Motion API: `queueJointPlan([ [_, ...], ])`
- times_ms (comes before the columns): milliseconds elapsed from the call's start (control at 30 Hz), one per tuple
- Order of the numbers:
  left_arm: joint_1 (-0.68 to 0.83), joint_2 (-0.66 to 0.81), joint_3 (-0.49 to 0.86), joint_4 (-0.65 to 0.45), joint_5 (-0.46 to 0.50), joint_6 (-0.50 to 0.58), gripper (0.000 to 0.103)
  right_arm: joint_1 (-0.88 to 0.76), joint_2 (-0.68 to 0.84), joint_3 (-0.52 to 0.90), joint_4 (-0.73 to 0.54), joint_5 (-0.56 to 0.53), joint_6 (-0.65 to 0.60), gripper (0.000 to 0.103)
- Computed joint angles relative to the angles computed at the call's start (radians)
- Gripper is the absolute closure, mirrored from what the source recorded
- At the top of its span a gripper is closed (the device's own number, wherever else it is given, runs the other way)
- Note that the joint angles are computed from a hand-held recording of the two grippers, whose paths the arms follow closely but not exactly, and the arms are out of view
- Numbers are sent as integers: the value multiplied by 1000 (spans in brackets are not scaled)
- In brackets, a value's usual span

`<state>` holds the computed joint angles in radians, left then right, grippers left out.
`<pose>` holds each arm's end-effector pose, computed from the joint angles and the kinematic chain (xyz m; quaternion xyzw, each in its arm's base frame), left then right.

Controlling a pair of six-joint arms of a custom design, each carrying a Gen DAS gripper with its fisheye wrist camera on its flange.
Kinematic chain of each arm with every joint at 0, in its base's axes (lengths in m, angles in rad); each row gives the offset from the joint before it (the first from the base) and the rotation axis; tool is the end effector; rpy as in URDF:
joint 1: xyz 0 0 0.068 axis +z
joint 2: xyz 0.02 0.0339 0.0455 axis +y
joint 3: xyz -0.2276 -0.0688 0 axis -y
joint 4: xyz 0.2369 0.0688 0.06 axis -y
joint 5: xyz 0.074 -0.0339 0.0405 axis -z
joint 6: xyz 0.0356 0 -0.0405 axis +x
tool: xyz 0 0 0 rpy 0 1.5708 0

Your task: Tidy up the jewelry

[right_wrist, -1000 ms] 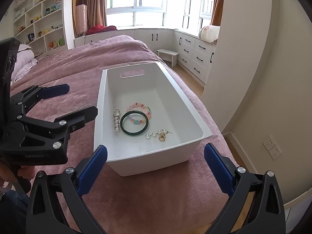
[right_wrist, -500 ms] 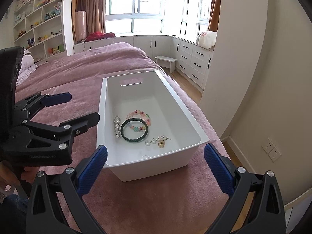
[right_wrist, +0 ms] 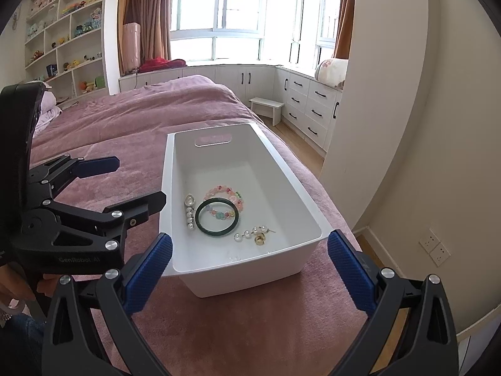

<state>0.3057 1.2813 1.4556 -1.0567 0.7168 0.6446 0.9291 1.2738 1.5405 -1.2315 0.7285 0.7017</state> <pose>0.2378 0.0505 0.3539 0.2653 0.8489 -0.1491 0.4321 0.1527 0.1648 0.3688 0.0044 0.8981 -0.0301 0.4387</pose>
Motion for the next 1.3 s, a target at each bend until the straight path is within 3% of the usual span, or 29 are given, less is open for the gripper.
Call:
queueJointPlan([
  [567,10,-1,8,-24,9,34,7,0,14,29,-9,28,-3,5],
  [733,10,-38,-32,15,4,52,7,0,16,28,-7,24,2,5],
  [1300,43,19,29,-51,8,47,7,-6,27,45,-8,35,-11,5],
])
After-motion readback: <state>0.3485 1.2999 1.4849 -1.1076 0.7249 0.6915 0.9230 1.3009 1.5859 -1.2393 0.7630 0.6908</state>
